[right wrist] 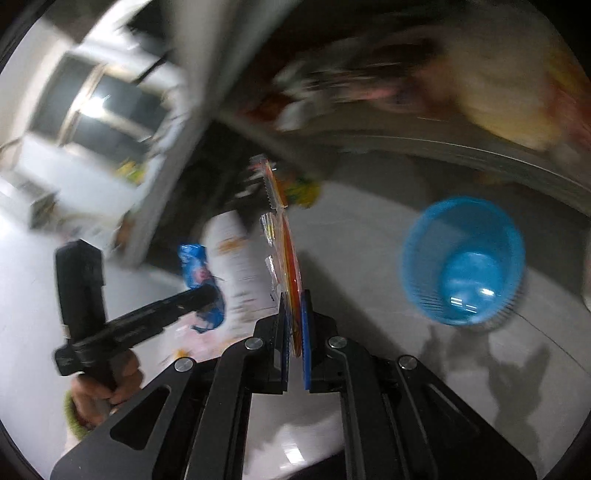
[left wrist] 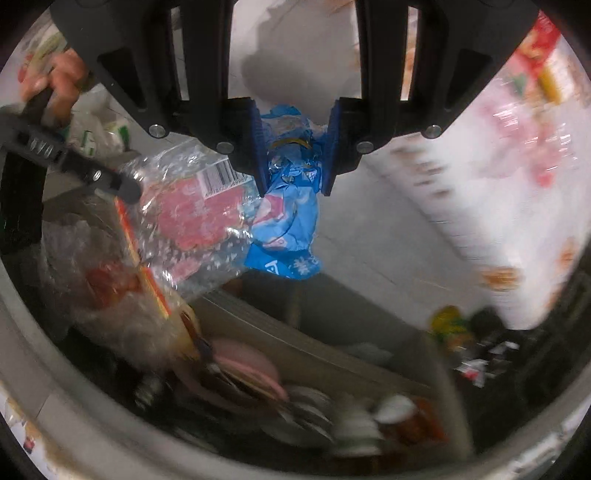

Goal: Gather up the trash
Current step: 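Carry the blue snack to the blue wastebasket and open the left tool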

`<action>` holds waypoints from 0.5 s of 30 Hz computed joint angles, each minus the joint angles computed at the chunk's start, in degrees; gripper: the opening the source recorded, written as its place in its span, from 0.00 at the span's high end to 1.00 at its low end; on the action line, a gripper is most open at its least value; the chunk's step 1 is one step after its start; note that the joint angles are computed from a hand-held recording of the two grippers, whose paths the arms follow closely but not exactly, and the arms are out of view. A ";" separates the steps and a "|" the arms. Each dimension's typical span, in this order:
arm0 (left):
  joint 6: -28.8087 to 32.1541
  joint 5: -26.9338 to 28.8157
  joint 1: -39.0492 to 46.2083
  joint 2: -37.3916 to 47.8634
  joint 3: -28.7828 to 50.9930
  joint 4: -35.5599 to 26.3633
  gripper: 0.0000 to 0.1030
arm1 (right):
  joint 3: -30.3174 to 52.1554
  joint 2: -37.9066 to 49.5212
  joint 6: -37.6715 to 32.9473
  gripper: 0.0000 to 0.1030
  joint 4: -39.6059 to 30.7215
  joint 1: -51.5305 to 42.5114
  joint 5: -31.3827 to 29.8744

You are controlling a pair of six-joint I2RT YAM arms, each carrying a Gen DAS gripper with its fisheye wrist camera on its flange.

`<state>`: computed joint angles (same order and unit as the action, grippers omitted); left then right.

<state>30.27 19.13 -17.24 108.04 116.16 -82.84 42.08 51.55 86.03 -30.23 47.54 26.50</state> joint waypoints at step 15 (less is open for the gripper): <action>-17.88 -4.14 -17.43 19.63 -5.19 16.52 0.45 | -22.62 10.94 1.38 0.86 18.58 -23.70 -12.64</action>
